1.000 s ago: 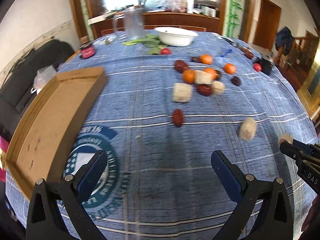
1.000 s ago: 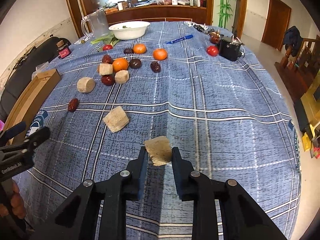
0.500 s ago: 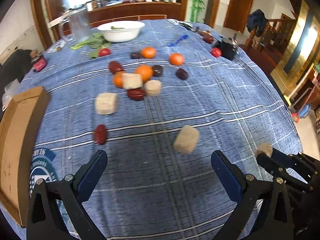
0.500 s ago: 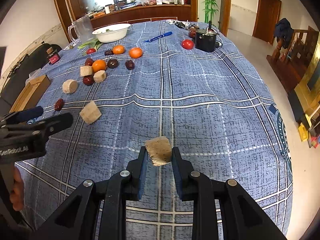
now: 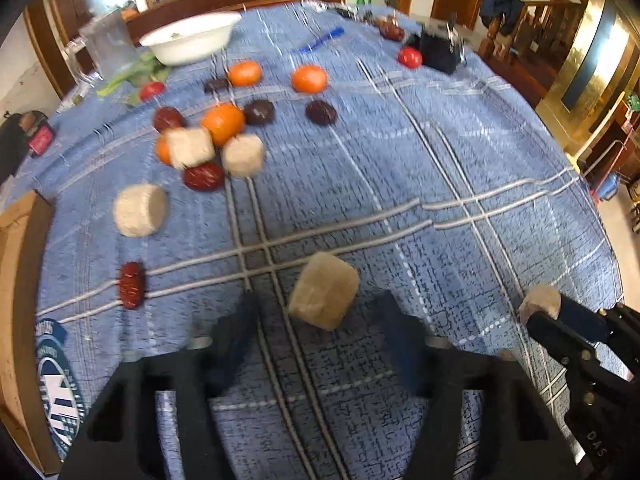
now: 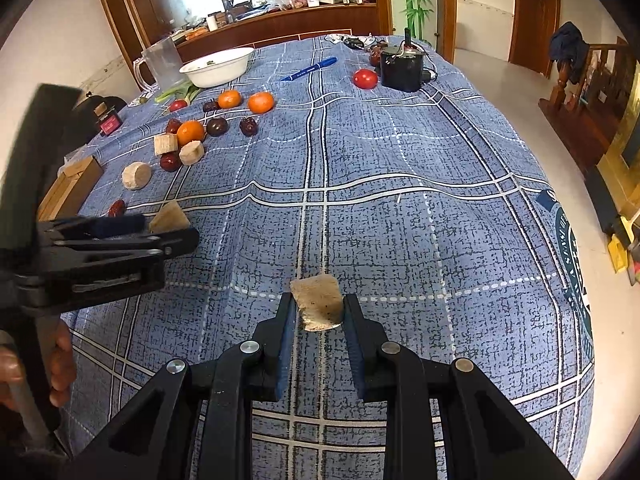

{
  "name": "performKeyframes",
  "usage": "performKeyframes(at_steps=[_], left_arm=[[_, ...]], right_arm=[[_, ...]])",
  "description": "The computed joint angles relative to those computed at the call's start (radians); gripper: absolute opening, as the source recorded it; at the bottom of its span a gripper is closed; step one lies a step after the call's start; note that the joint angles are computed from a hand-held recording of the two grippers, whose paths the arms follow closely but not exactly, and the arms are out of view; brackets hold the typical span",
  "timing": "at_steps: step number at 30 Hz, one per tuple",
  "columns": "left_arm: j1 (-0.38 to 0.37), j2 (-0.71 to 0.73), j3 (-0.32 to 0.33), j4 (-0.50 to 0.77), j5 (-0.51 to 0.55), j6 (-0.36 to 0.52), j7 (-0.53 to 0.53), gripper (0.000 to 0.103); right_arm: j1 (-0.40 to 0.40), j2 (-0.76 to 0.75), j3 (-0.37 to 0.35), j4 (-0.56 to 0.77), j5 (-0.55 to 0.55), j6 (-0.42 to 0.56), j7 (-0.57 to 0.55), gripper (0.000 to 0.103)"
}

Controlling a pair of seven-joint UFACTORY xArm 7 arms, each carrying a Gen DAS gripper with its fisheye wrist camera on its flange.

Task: Organize fruits
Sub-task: 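Close the left gripper on the beige pastry cylinder while the right gripper holds its cube, then carry both held pastries over the cardboard tray with both grippers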

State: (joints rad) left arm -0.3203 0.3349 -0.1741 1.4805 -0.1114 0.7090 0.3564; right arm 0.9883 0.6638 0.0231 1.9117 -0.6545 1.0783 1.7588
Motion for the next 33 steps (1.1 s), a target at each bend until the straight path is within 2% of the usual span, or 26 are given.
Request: performKeyframes(at_steps=[2,3,4,10,18,25,33], left_arm=[[0.000,0.003,-0.004,0.006,-0.007,0.004,0.003,0.044],[0.000,0.001,-0.006,0.004,-0.012,0.002,0.005,0.033],[0.000,-0.001,-0.006,0.002,-0.016,-0.001,0.004,0.031],[0.043,0.001,-0.022,0.030,-0.123,0.078,0.032,0.030],[0.062,-0.053,-0.009,-0.030,-0.185,0.093,0.036,0.029],[0.056,-0.091,-0.001,-0.086,-0.179,0.065,0.022,0.028],[0.035,-0.100,0.001,-0.119,-0.131,-0.002,-0.012,0.028]], right_arm=[[-0.001,-0.008,-0.002,-0.015,-0.007,-0.016,0.005,0.026],[-0.003,-0.010,-0.002,-0.018,-0.009,-0.020,0.004,0.026],[-0.003,-0.013,-0.003,-0.026,-0.014,-0.027,0.007,0.026],[-0.010,-0.018,-0.001,-0.044,-0.029,-0.058,0.006,0.026],[-0.012,-0.014,-0.007,-0.039,-0.046,-0.081,-0.019,0.026],[-0.025,-0.039,-0.003,-0.104,-0.047,-0.145,0.005,0.026],[-0.028,-0.042,0.000,-0.112,-0.056,-0.155,-0.012,0.026]])
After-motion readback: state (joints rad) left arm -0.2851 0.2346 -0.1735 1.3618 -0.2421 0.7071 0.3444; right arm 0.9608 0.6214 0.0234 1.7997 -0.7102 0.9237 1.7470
